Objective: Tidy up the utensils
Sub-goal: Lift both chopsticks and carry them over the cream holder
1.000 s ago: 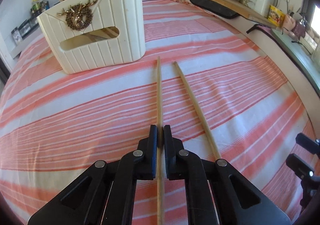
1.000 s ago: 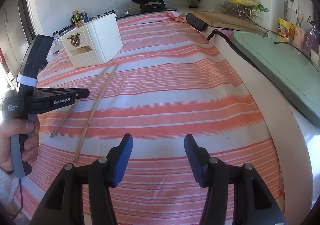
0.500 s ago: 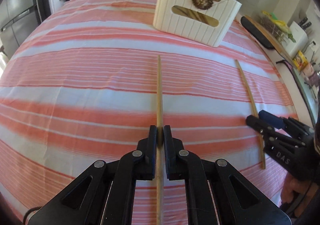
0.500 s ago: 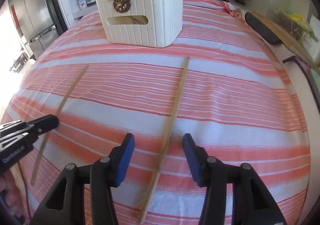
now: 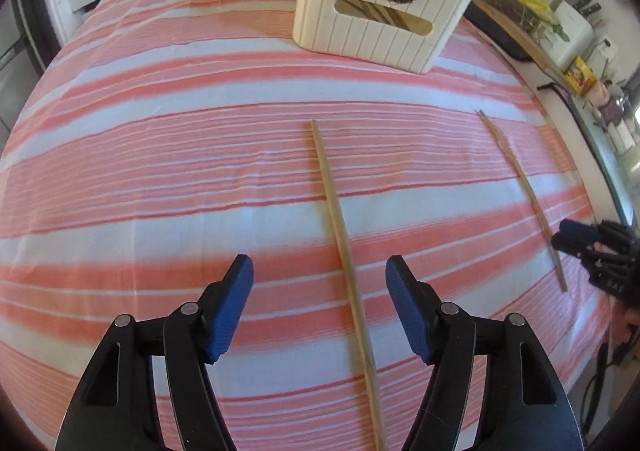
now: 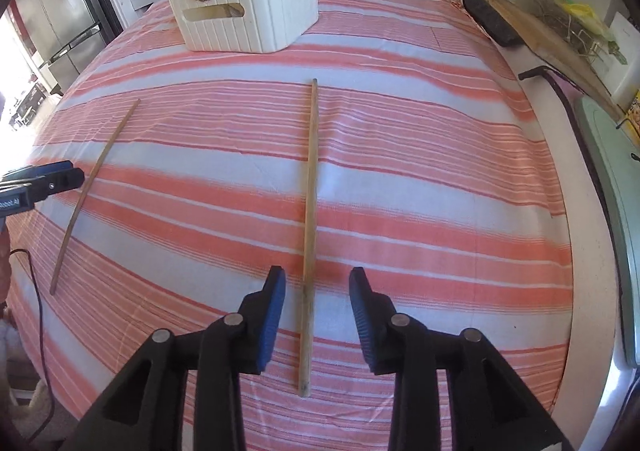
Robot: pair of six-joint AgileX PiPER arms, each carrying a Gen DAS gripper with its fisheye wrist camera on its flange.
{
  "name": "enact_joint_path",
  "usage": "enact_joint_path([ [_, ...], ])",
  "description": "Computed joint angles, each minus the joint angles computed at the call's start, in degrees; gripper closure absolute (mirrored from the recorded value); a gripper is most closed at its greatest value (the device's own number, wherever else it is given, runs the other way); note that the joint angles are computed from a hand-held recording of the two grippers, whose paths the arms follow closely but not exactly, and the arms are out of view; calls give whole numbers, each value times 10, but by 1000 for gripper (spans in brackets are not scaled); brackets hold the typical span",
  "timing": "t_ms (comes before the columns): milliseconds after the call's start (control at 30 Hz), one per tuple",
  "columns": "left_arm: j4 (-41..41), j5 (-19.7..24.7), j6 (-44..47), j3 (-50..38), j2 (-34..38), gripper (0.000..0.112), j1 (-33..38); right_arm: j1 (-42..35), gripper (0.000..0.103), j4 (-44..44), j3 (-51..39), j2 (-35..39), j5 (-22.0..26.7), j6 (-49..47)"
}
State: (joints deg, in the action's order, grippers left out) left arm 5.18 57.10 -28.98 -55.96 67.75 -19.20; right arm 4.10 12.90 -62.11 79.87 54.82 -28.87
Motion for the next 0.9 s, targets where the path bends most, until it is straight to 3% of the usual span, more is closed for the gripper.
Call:
enact_joint_path([
  [133,4,8,21,-40,57,44,7,22,67,-5,-84,69,37,2],
  [267,22,15,16,-76,98,53,8,79,67,-63,-155,153,5,60],
  [367,42,12,7,-92,116,89,3,86,69,-55,-207,203,-22,81],
  [400,33,5,17,-93,118,104,7,86,79,-49,-226,217,-20,85],
  [433,22,-5,23,-92,118,107,13,86,97,-44,-239,227,-17,87],
  [467,15,-14,26,-89,116,108,18,85,97,-34,-246,232,-16,86],
  [567,18,-34,21,-81,85,108,15,67,97,20,-241,215,-13,61],
  [667,19,-39,8,-82,25,108,2,27,97,116,-212,150,-9,-8],
  [900,97,15,-60,-142,-79,108,-95,-69,97,258,-172,-6,75,-119],
])
